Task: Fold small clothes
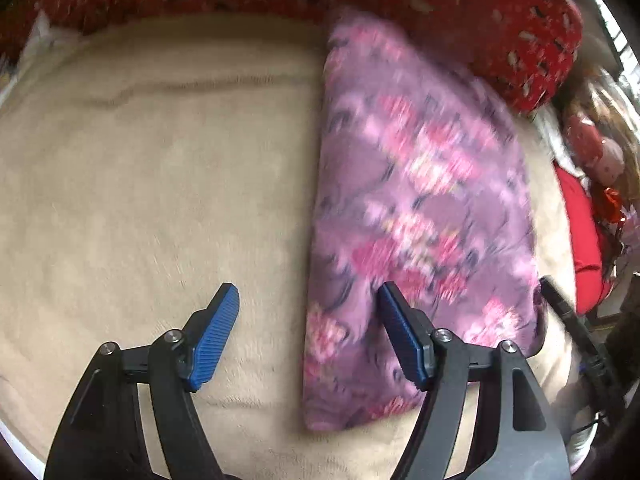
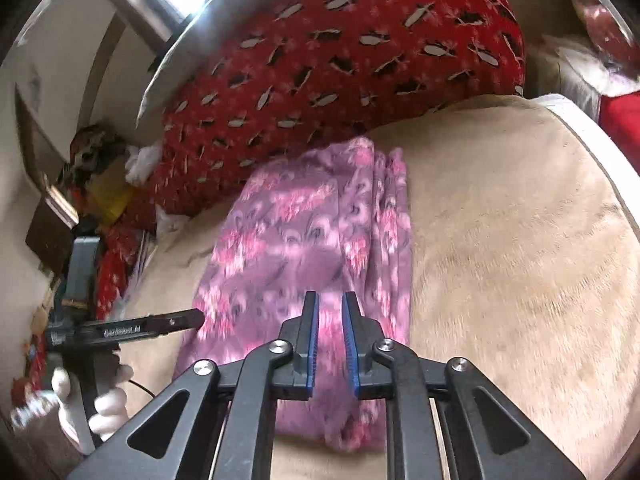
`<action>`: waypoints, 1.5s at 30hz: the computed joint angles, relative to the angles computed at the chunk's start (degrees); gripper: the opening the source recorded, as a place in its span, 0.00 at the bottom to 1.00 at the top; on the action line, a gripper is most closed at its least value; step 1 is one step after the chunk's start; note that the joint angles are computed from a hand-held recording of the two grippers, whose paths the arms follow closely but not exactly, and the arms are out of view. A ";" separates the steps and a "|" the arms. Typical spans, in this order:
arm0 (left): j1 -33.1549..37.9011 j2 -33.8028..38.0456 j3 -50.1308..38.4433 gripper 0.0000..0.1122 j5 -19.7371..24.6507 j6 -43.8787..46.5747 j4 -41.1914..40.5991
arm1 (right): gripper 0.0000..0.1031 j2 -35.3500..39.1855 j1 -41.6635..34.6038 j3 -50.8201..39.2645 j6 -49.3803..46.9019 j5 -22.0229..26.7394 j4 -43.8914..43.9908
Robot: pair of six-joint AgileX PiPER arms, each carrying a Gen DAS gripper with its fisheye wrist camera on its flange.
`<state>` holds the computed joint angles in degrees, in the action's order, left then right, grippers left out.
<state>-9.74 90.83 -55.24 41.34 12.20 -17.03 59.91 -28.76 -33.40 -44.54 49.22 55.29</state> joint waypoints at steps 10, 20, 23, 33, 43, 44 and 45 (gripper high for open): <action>4.07 4.03 -14.17 0.64 9.98 3.39 -5.83 | 0.40 7.63 -0.42 -11.39 5.36 -0.96 2.25; 1.51 20.25 -33.80 0.64 13.36 -3.27 -5.06 | 0.04 29.40 10.72 -28.70 10.02 -9.20 0.24; 0.08 24.64 -35.82 0.72 12.30 -4.95 -3.86 | 0.04 29.82 9.41 -26.48 8.43 -13.56 0.81; -0.64 9.16 -16.91 0.75 2.30 -4.19 -0.32 | 0.14 16.52 8.37 -15.84 -1.40 -11.07 3.61; -3.01 5.02 -7.79 0.77 -3.85 -6.45 3.35 | 0.24 9.07 10.54 -7.45 4.02 -13.96 0.53; -2.36 5.67 -8.08 0.77 -3.69 -4.93 1.56 | 0.24 8.36 10.68 -6.63 3.05 -13.89 1.43; -1.95 6.18 -8.20 0.79 -3.73 -4.12 0.38 | 0.24 7.64 11.75 -5.52 3.72 -14.67 0.05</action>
<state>-11.69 97.01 -63.44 37.62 8.08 -16.65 67.55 -17.01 -38.92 -40.82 34.55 55.34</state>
